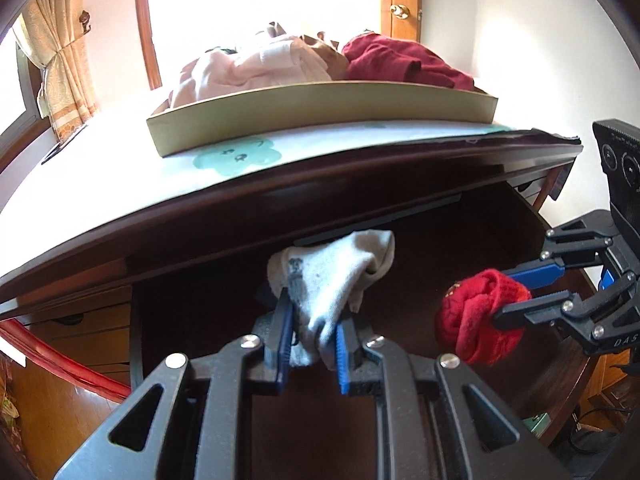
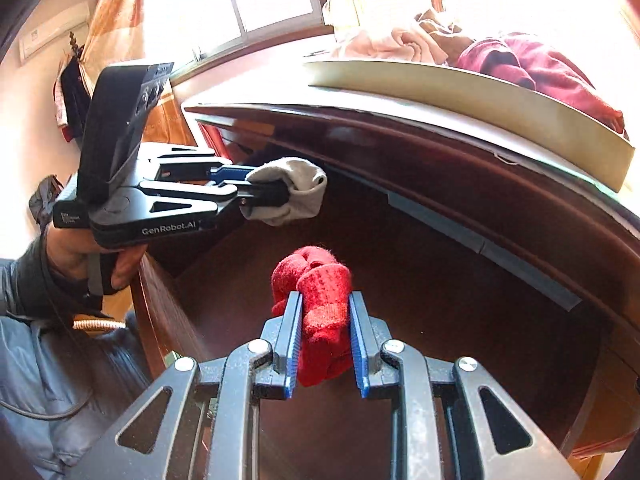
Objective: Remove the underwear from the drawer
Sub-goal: 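Lift the bright red sock and white sock up out of the drawer with both tools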
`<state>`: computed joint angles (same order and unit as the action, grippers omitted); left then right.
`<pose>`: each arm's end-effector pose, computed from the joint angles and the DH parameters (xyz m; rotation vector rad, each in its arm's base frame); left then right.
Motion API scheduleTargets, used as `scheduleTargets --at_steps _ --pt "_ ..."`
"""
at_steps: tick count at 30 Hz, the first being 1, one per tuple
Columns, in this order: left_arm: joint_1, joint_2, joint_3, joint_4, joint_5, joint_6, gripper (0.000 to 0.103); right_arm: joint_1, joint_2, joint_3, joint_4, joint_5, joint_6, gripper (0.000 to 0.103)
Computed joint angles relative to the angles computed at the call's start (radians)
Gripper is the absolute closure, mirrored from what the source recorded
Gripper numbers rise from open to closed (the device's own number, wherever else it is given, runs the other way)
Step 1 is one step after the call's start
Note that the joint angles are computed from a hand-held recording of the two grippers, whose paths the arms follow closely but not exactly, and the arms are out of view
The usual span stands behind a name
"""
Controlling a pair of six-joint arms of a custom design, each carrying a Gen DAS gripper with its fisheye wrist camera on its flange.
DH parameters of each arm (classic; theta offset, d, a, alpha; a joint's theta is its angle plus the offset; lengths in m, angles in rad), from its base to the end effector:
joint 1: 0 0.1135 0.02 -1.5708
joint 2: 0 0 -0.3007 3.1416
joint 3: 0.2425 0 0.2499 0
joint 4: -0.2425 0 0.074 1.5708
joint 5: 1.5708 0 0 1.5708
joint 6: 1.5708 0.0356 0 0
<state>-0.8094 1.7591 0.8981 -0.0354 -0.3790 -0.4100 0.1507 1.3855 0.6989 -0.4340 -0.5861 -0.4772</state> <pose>0.2488 -0.2419 0.1804 0.3153 2.3643 -0.1036 0.2297 0.0548 0.2084 -0.9484 2.3544 0.6597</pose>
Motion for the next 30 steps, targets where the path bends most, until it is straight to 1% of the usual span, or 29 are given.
scheduleTargets --at_steps 3,10,17,19,23,30 --pt "0.001 -0.016 -0.015 0.013 -0.01 -0.005 0.087 -0.006 -0.036 -0.024 0.038 -0.002 0.024 0.078" --pt "-0.002 -0.031 -0.023 0.022 -0.039 -0.005 0.087 -0.106 -0.09 -0.063 0.091 -0.089 0.06 0.078" --pt "-0.006 -0.05 -0.051 0.066 -0.079 -0.016 0.087 -0.147 -0.133 -0.086 0.13 -0.106 0.058 0.078" --pt "-0.007 -0.056 -0.059 0.079 -0.089 -0.017 0.087 -0.146 -0.164 -0.13 0.182 -0.105 0.072 0.078" --pt "-0.013 -0.063 -0.07 0.101 -0.112 -0.015 0.087 -0.141 -0.211 -0.174 0.252 -0.101 0.096 0.078" --pt "-0.019 -0.076 -0.094 0.144 -0.143 -0.013 0.087 -0.161 -0.273 -0.214 0.304 -0.12 0.102 0.078"
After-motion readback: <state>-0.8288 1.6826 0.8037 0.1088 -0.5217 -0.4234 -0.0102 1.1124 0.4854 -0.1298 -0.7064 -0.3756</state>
